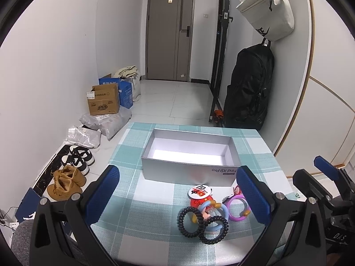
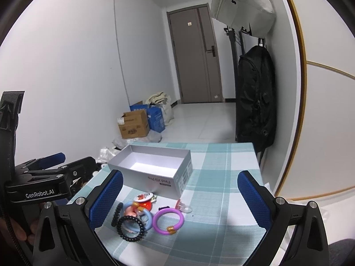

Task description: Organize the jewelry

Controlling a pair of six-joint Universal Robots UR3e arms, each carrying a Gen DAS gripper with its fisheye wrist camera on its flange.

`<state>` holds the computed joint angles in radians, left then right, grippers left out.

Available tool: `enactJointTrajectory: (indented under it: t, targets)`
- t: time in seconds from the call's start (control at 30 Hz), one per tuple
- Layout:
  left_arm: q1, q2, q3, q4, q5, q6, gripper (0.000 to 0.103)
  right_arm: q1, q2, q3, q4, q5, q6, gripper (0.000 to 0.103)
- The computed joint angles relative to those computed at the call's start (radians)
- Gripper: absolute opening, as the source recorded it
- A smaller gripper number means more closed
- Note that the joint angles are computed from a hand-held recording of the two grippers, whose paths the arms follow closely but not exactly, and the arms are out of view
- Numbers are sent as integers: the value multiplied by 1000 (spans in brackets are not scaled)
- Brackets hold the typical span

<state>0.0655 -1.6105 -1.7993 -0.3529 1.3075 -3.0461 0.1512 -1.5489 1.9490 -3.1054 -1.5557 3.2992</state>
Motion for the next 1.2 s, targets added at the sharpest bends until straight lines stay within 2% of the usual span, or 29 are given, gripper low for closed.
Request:
enactJointTrajectory:
  t: [0.53,1.2]
  targets:
    - [-4,6,-3,-2,-2,10,102,3,-8,0,15,-20,13,103]
    - [2,-11,24,-67,-28,21,102,-3,-7,-19,46,-11,16,103]
